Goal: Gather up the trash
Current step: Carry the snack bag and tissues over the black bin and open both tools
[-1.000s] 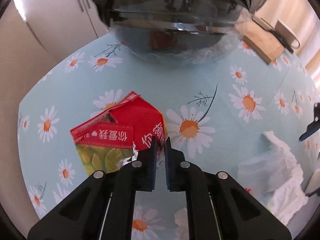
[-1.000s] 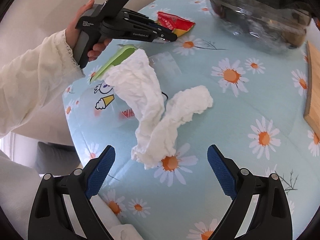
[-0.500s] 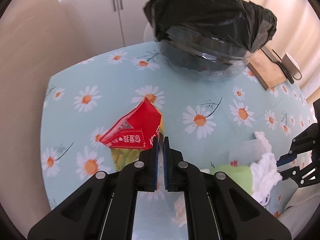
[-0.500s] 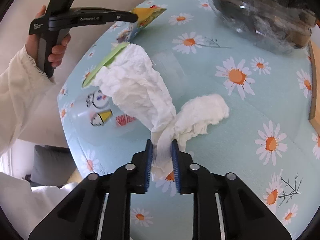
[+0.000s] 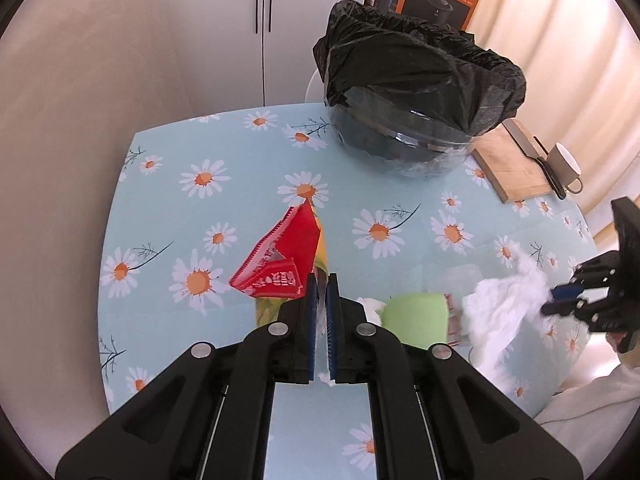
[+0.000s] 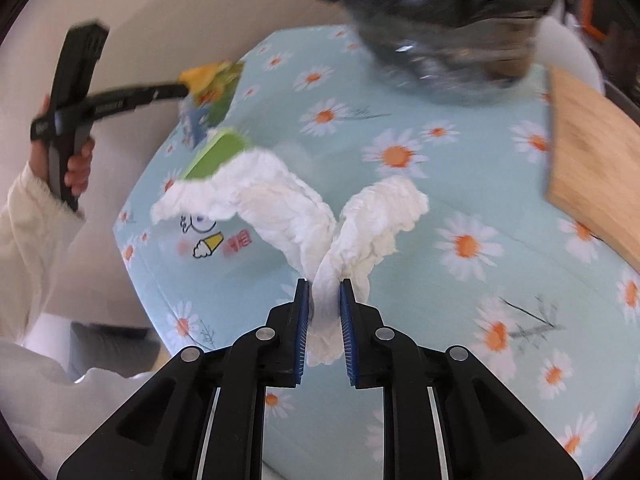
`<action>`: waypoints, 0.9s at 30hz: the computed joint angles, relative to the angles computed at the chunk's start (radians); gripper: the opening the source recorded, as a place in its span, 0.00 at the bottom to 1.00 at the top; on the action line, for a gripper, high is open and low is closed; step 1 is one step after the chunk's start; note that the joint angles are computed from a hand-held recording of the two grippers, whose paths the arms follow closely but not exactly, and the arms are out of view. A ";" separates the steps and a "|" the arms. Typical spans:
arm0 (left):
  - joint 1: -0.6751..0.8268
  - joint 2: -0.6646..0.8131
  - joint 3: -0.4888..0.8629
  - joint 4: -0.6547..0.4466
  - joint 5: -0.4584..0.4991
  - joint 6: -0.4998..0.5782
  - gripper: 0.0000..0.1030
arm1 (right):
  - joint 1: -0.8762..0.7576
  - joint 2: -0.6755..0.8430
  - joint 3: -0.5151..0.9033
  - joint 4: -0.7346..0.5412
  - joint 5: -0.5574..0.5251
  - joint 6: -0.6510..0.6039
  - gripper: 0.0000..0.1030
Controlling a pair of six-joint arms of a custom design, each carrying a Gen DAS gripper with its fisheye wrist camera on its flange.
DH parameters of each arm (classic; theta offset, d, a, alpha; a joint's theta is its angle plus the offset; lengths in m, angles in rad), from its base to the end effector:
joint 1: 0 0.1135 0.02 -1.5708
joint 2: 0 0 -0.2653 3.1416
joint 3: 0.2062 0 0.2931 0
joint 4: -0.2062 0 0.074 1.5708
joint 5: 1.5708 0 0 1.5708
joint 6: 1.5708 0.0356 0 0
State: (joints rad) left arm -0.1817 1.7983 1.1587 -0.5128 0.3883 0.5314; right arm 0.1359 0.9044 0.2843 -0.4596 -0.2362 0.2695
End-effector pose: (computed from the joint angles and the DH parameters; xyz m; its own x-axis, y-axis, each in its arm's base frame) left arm 0.3804 -0.0836 0.1511 -0.6133 0.5896 -0.5256 0.7300 0.6771 -0.0924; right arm 0.1728 0.0320 0.1084 -0.9063 0.1373 -0.3996 0.0003 0.9459 0.3245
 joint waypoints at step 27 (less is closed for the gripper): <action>-0.156 -0.359 -0.129 -0.048 -0.065 -0.172 0.05 | -1.002 -0.552 0.194 -0.754 -0.405 -0.661 0.14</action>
